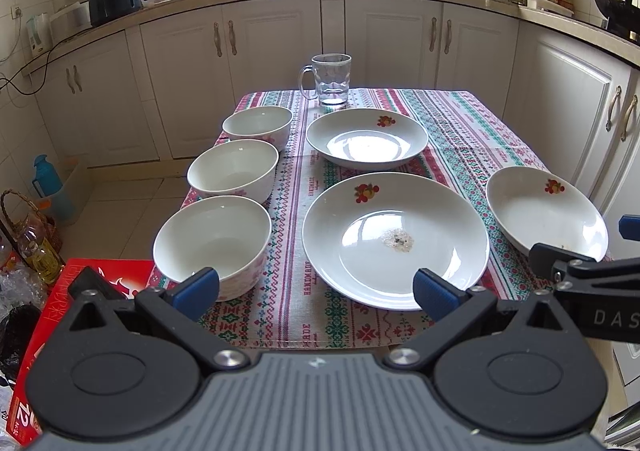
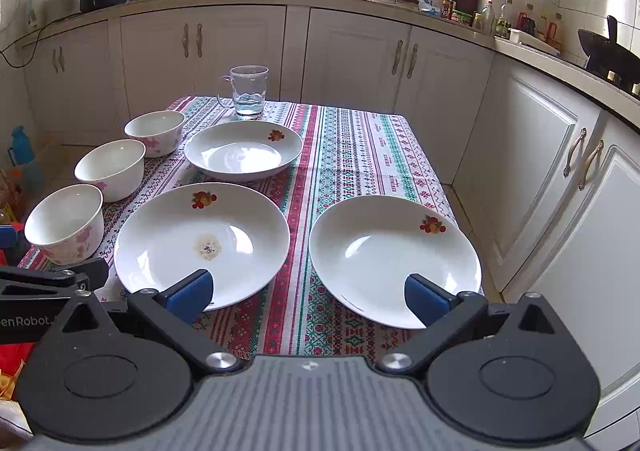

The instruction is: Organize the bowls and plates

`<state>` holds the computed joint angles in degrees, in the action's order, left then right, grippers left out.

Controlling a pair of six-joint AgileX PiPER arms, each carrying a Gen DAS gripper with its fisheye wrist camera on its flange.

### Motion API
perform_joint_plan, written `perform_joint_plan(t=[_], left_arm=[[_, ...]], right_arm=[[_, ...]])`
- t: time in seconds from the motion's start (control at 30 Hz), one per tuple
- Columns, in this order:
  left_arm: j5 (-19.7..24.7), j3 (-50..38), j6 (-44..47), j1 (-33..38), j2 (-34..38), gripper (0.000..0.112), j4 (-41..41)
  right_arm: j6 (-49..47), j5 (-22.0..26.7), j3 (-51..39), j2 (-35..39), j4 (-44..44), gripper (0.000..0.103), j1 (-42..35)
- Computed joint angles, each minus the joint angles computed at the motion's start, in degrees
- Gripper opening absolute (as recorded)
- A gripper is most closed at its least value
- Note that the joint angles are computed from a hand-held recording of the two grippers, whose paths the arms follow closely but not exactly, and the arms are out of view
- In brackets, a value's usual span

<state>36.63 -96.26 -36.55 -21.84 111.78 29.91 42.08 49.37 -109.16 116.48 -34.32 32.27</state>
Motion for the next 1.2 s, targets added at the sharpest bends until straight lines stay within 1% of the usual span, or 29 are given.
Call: perform_joint_plan(t=[1.2], left_arm=[[-0.2,0.2,-0.3,0.0,-0.1,0.102,0.2]], right_arm=[[0.2,-0.6,0.6,-0.4,-1.2,0.103,0.0]])
